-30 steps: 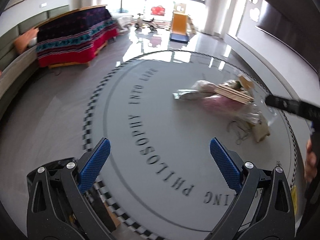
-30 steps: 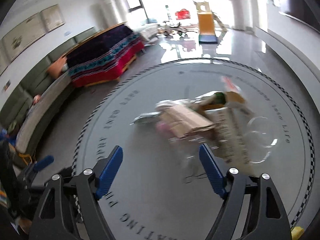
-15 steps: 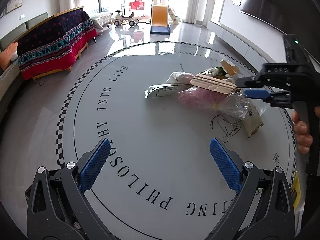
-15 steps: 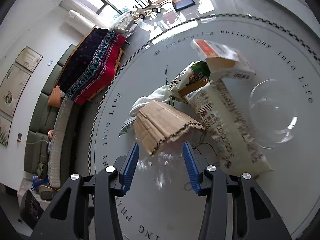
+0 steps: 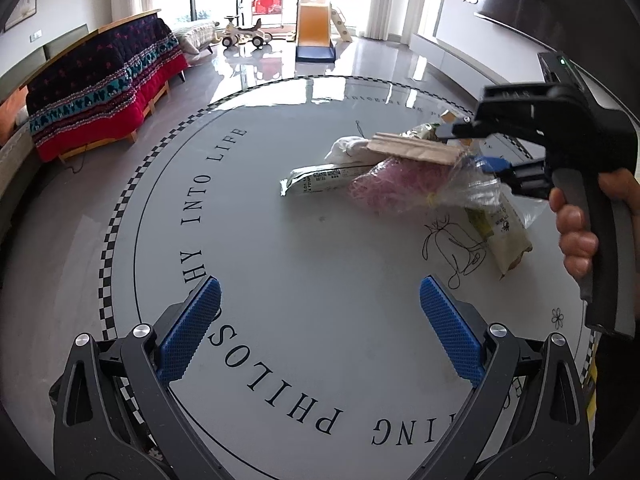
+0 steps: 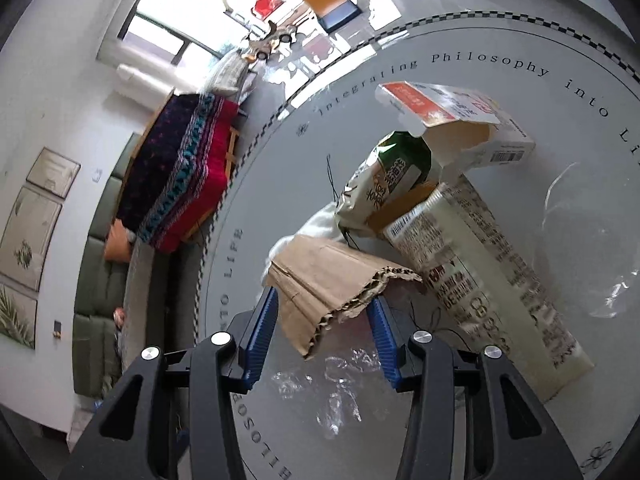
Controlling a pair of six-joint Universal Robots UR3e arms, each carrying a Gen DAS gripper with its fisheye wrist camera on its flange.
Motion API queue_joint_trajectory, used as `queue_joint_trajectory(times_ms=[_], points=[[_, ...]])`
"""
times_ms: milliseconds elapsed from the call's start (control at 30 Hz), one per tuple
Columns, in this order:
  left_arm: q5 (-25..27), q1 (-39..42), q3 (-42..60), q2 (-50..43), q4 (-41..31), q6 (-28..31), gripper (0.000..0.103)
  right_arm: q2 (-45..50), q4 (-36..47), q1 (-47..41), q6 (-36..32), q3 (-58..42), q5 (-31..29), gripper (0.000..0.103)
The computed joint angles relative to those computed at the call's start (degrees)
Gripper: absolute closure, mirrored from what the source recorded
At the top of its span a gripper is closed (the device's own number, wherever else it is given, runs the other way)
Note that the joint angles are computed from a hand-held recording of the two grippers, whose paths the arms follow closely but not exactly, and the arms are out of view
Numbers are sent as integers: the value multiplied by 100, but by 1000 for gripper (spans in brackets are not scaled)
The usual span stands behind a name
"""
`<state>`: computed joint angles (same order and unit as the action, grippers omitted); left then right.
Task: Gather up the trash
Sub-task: 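Grasp the brown cardboard piece with the right tool while the left tool grasps the pink plastic wrap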
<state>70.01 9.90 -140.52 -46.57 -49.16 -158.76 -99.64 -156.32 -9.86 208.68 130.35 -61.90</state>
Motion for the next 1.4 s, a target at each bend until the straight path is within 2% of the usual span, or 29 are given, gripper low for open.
queue_joint_trajectory(times_ms=[100,200,367,500,600,667,833,933,1033,1133,1300,1333,1367,1400], points=[[95,-104,29,-165,157,-68,6,136,-89,92,-121,-151,32,92],[82,-139,112,-293,266,-120,6,-44,-5,217,-244,-271,-81,97],[57,-569,347,-1046,1059,-176,6,-818,491,315,-525,-433,-496,98],[364,-1132,834,-2240,1844,-438,6,-1542,1206,-72,-897,-399,-361,98],[108,-1152,1349,-2997,1933,-571,7,-1966,1582,-431,-1156,-289,-189,98],[-428,-1008,1835,-3481,1505,-491,8,-2207,1780,-625,-1293,-225,-114,98],[-794,-1152,3327,-4924,409,-1271,27,-2438,1795,-695,-1443,-164,-303,98],[-781,-1335,3708,-5403,311,-1694,36,-2501,1771,-724,-1542,-101,-356,98],[-589,-1583,3944,-5700,251,-2000,36,-2610,1763,-729,-1646,-26,-492,98],[-395,-1826,4101,-5934,252,-2209,36,-2728,1830,-843,-1699,74,-393,98],[-48,-2145,4054,-6164,684,-2396,38,-2892,1901,-888,-1717,181,-333,98],[72,-2224,3957,-6204,922,-2482,47,-2901,1885,-852,-1680,184,-346,98],[182,-2282,3850,-6209,1132,-2514,50,-2920,1885,-852,-1678,192,-337,98],[172,-2284,3755,-6194,1250,-2490,58,-2961,1903,-855,-1684,206,-328,98]])
